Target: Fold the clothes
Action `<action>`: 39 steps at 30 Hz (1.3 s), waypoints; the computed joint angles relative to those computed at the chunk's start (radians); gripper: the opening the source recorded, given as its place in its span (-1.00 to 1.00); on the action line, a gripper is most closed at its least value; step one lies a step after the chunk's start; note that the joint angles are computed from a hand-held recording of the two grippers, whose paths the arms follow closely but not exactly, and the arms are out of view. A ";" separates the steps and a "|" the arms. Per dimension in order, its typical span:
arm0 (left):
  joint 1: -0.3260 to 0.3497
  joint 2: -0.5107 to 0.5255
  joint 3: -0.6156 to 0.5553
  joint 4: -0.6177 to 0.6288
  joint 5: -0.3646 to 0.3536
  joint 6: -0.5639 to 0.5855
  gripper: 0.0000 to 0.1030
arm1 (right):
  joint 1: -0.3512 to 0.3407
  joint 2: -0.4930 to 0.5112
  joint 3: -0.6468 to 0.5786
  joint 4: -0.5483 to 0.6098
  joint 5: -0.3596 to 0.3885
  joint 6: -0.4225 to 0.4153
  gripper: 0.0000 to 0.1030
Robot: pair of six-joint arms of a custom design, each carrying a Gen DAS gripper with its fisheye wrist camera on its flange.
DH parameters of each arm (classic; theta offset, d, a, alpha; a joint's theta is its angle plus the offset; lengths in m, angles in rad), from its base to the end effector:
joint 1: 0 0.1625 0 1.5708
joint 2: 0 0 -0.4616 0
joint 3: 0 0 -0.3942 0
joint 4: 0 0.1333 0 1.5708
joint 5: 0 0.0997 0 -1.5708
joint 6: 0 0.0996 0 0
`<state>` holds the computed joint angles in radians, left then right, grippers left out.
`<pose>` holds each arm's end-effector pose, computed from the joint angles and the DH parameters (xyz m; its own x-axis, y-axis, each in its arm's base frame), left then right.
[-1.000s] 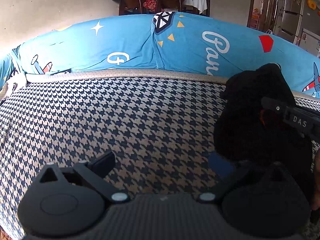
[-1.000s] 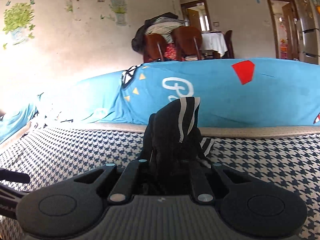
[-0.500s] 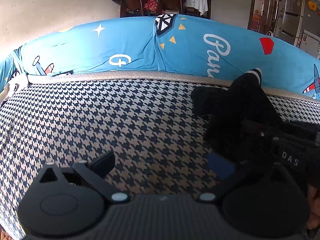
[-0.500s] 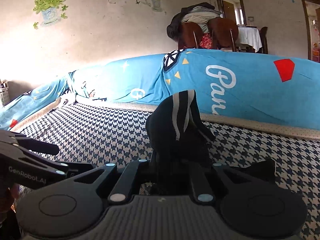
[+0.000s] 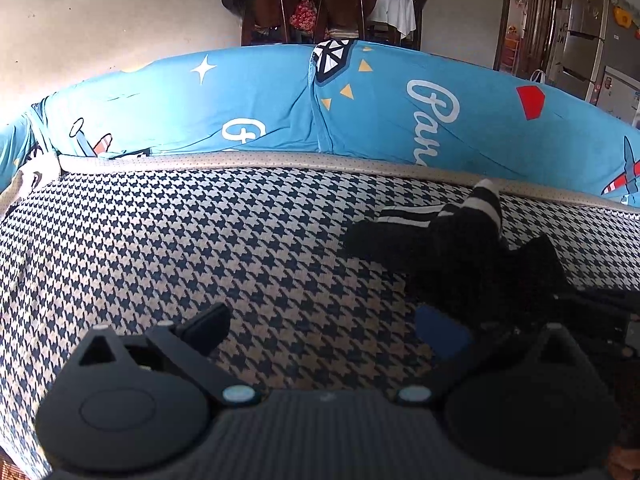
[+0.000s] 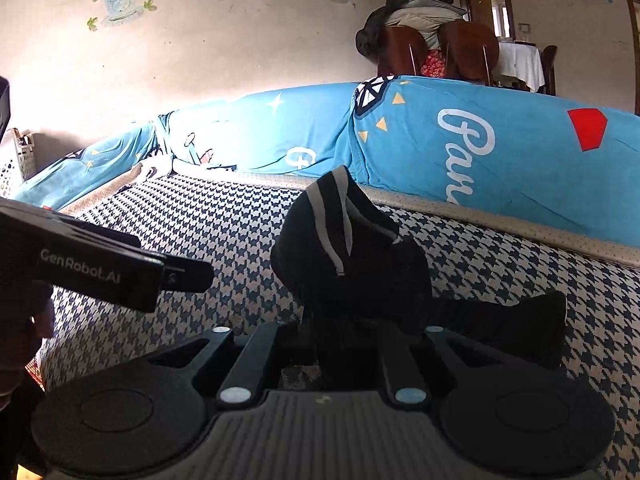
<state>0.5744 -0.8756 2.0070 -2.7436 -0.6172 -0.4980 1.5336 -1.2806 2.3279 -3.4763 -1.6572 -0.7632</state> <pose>-0.3581 -0.4873 0.1068 -0.7018 0.1514 -0.6961 0.5732 0.7003 -0.4256 0.1072 -0.4737 0.2740 -0.7345 -0.3777 0.5638 -0.6689 0.5428 -0.5078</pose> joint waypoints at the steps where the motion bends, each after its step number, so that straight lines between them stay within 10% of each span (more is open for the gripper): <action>1: -0.001 -0.001 0.000 -0.001 0.002 0.001 1.00 | 0.003 0.000 0.005 -0.002 -0.005 -0.002 -0.76; 13: -0.006 0.006 -0.002 -0.001 0.006 0.002 1.00 | 0.038 -0.029 0.055 0.038 -0.043 -0.021 -0.67; 27: 0.016 0.028 -0.023 0.013 0.029 -0.020 1.00 | 0.032 -0.168 0.138 0.063 0.033 -0.013 -0.02; 39: 0.005 0.065 0.005 -0.237 -0.040 0.143 1.00 | -0.062 -0.183 0.086 -0.065 -0.052 0.249 0.14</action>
